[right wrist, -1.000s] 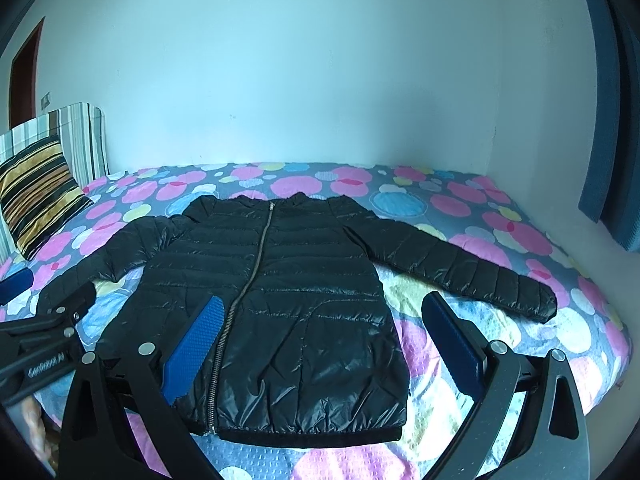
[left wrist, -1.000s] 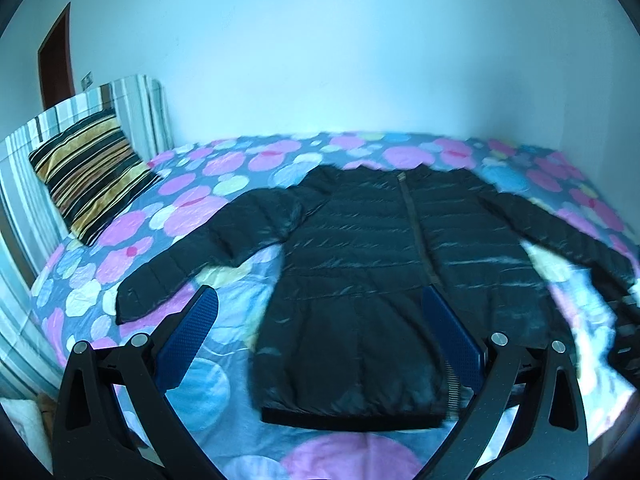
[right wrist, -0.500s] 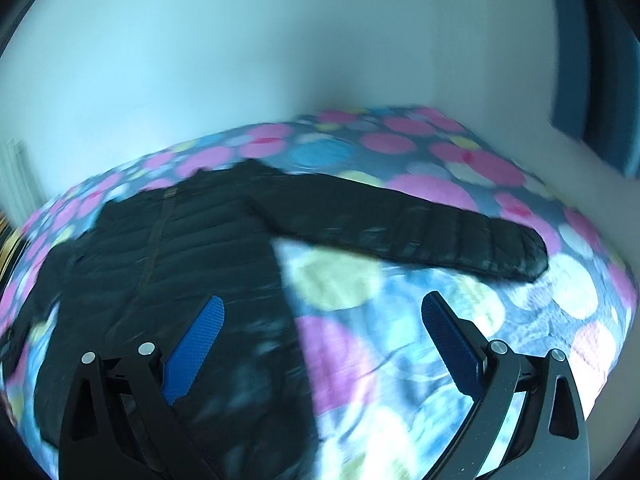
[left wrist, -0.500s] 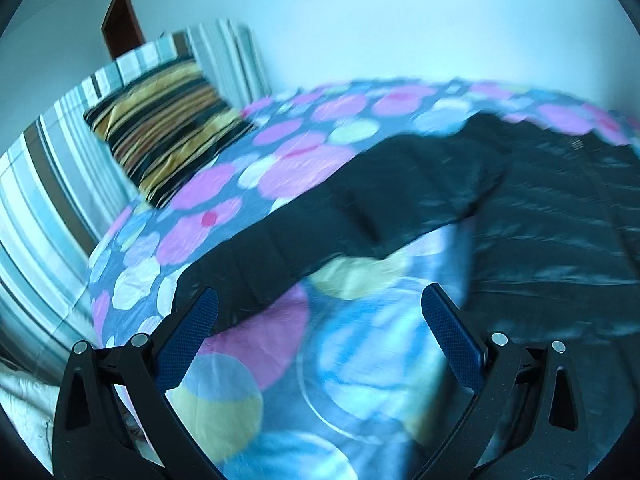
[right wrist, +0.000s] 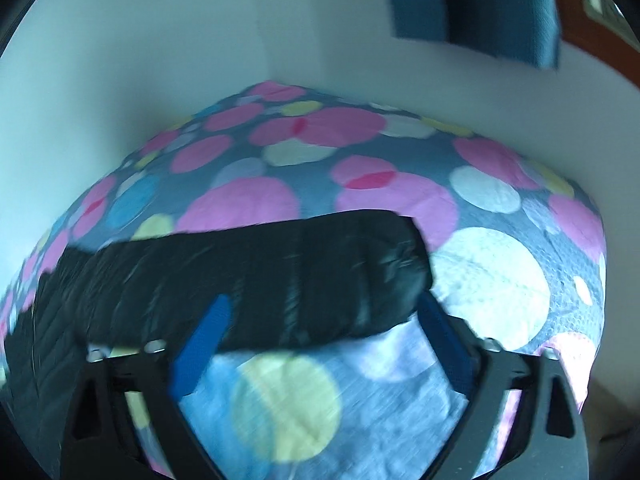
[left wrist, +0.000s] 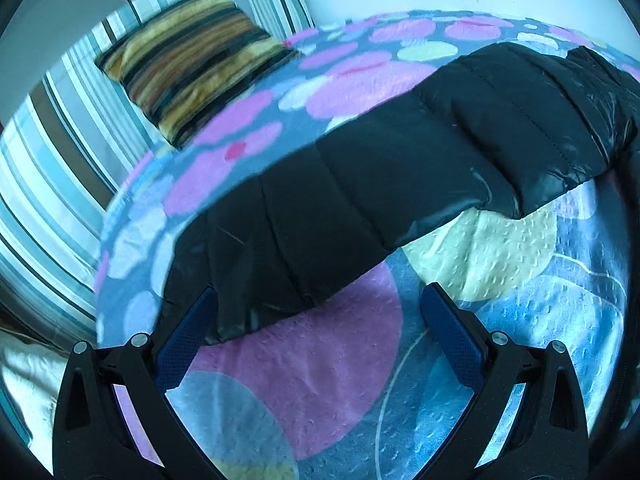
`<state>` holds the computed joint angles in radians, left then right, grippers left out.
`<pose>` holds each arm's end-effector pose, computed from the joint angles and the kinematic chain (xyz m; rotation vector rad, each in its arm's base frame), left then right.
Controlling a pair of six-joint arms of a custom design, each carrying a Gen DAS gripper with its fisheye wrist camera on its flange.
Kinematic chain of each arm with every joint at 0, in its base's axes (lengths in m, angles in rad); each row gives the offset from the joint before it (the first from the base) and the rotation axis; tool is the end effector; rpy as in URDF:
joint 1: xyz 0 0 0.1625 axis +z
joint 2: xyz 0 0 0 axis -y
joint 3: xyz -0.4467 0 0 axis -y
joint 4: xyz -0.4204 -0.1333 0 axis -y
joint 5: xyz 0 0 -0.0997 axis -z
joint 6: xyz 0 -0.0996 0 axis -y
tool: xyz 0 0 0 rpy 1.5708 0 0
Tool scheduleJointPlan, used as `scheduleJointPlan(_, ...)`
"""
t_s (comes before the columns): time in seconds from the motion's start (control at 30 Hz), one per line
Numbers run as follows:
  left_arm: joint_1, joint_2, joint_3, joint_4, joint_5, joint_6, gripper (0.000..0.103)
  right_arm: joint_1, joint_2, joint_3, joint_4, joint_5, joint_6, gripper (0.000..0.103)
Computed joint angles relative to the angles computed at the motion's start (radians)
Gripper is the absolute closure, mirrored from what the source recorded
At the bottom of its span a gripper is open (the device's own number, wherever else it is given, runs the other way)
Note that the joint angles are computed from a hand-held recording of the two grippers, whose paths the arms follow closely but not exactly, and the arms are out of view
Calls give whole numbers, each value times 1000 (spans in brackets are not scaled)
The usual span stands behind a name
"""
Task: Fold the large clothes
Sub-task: 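Grasp the jacket sleeve cuff with the right tool and fold it across the body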
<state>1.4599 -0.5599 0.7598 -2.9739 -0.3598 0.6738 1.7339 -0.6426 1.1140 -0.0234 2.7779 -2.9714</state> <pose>0.1301 -0.8789 0.3967 -0.0899 1.7520 -0.7403 0.1567 -0.7048 0.1341 -0.7702 -1.7595 1.2944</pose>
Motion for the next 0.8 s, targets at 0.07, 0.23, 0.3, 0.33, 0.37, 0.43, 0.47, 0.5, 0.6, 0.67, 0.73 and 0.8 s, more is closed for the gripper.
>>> scheduleJointPlan(0.07,2,-7,8,20,-1,-31,2,-15,-1,-12,71,-8,89,30)
scheduleJointPlan(0.23,5,-10,10,52,1,-58,2,-42,-11,-15,123,-29,203,30)
scheduleJointPlan(0.3,6,-13,12,71,0,-77,2,-54,-25,4,138,-70,269,30)
scheduleJointPlan(0.33,6,-15,14,81,-2,-87,2,-59,-29,10,152,-92,302,30)
scheduleJointPlan(0.37,7,-18,17,89,-4,-97,2,-62,-26,7,168,-103,326,30)
scheduleJointPlan(0.43,8,-22,19,104,-8,-114,2,-66,-11,-7,196,-112,349,29)
scheduleJointPlan(0.47,8,-21,17,106,-8,-116,2,-67,-4,-14,209,-114,360,28)
scheduleJointPlan(0.5,8,-21,17,102,-7,-111,2,-70,2,-20,223,-128,380,27)
scheduleJointPlan(0.6,7,-14,10,87,-1,-90,2,-73,-8,6,203,-169,415,27)
scheduleJointPlan(0.67,7,-9,4,78,3,-78,2,-74,-4,-1,196,-171,408,27)
scheduleJointPlan(0.73,6,-6,2,69,5,-67,2,-80,0,-14,192,-168,399,27)
scheduleJointPlan(0.8,6,-5,3,65,6,-64,2,-87,-7,-7,157,-166,393,27)
